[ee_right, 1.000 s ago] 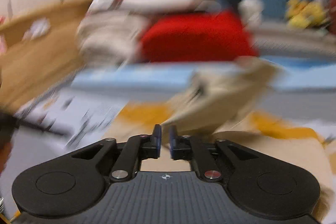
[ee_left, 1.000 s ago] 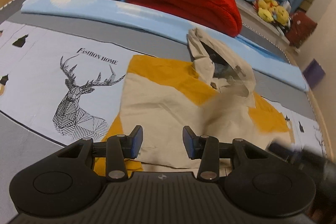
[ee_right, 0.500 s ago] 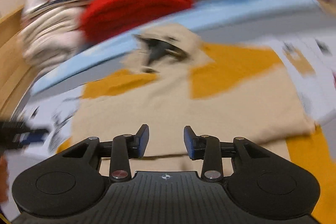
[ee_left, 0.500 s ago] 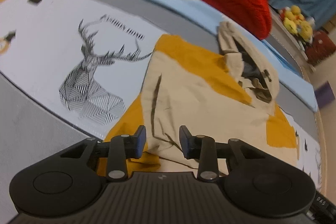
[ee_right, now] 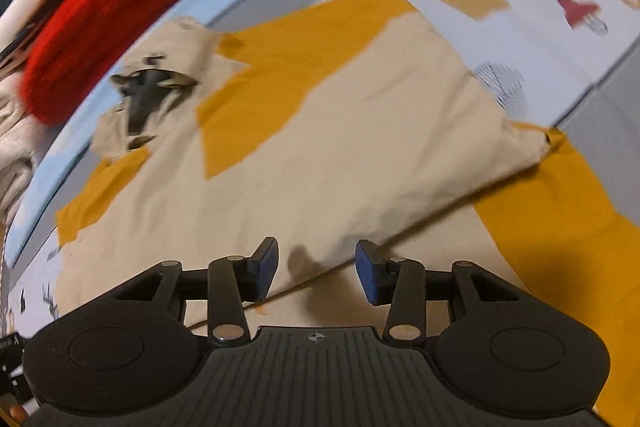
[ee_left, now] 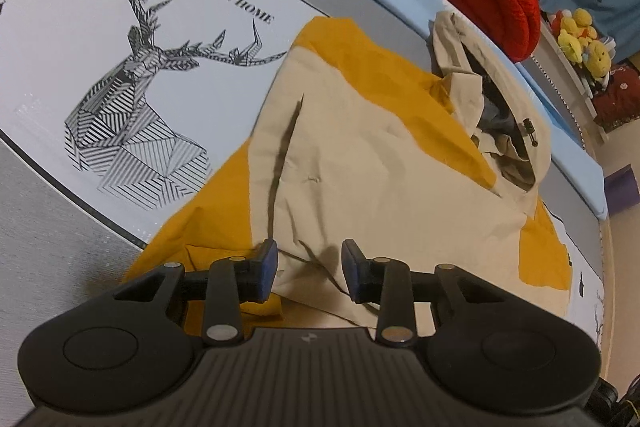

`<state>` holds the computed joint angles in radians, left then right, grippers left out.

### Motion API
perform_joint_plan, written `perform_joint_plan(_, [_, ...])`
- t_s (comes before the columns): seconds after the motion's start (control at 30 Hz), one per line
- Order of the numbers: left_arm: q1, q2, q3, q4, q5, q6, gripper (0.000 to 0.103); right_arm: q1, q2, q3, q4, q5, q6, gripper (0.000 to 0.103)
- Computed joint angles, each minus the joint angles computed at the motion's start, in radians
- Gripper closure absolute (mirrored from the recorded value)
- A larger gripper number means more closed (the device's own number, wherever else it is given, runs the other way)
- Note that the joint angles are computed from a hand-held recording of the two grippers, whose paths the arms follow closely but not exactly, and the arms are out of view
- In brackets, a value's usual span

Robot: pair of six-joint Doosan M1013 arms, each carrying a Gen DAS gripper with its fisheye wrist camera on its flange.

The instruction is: Fold large clothes

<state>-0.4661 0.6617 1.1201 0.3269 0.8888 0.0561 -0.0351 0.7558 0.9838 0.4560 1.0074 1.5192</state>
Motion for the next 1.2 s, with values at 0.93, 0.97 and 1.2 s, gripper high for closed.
perform_joint_plan(0.93, [-0.025,0.017,-0.048,0.227,0.048,-0.056,0.091,0.055,-0.083,0.111,-0.387,-0.278,0.371,0.073])
perform_joint_plan(0.97, [-0.024,0.022,-0.053,0.212,0.053,-0.048,0.084,0.058,-0.096,0.131,-0.411,-0.324,0.376,0.073])
perform_joint_plan(1.2, [-0.004,0.030,-0.042,0.107,0.039,-0.037,0.069,0.035,-0.073,0.099,-0.182,-0.332,0.137,0.060])
